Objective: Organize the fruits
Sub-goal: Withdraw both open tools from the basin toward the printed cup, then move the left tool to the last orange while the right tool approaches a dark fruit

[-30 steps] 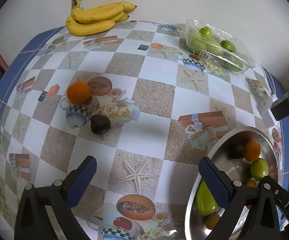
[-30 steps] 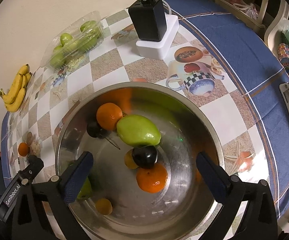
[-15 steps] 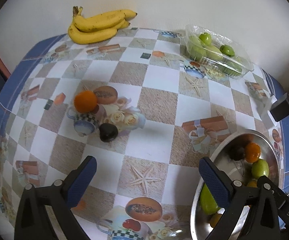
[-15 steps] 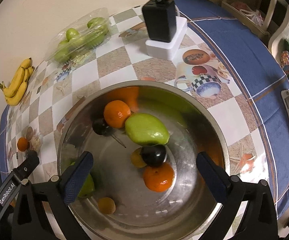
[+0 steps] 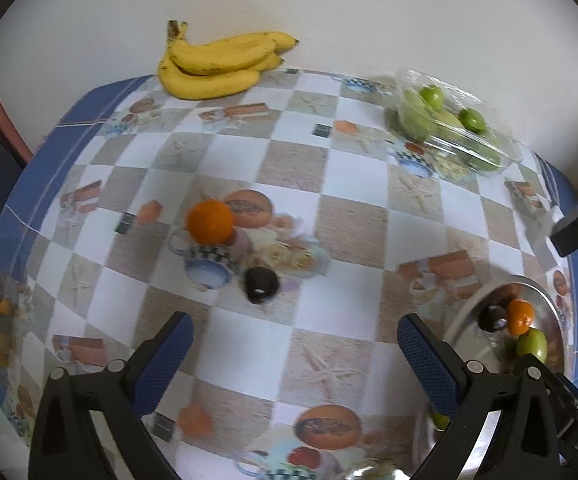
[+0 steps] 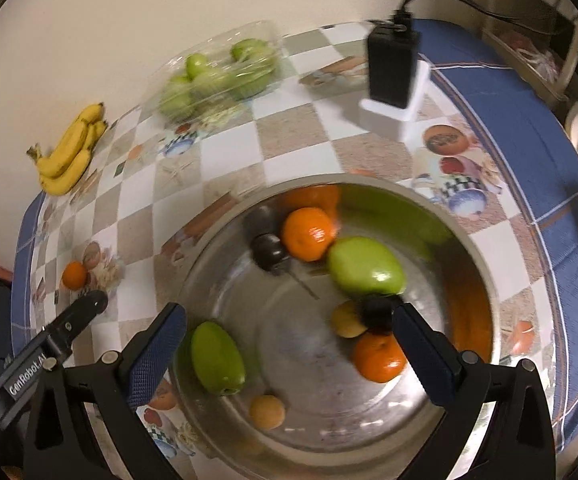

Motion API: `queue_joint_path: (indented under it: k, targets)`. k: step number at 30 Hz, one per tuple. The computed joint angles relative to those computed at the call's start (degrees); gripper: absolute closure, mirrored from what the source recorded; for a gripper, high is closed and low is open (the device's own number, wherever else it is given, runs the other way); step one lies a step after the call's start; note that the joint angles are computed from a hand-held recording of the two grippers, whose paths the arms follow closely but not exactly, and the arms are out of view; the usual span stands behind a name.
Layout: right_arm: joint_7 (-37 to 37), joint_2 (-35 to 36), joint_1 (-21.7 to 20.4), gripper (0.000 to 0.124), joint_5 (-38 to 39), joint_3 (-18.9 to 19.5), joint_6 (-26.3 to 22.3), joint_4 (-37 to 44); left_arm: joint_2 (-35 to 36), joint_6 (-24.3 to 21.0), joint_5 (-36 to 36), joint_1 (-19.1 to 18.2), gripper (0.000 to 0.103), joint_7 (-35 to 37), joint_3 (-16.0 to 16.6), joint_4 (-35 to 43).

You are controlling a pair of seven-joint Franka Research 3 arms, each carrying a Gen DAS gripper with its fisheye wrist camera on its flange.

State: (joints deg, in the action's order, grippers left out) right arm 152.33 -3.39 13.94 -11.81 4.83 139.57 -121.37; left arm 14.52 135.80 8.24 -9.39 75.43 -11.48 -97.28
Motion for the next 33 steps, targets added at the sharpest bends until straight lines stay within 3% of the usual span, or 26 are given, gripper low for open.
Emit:
queue_joint_path:
  k: [12, 25, 33]
  targets:
    - [-1.86, 3.70, 2.69, 0.021, -1.37, 0.33, 0.40, 4.71, 0.77, -0.80, 6.21, 2.97, 0.000, -8.13, 3.85, 1.10]
    - [-5.28, 10.30, 6.80, 0.022, -1.70, -0.45, -0.97, 13.35, 0.99, -0.16, 3.55, 6.33, 0.000, -6.46, 3.79, 1.60]
    - [-7.71, 14.60, 8.97, 0.022, -1.01, -1.63, 1.97, 17.75, 1.67, -0.40, 2.71, 7.31, 0.000, -6.46, 4.02, 2.15]
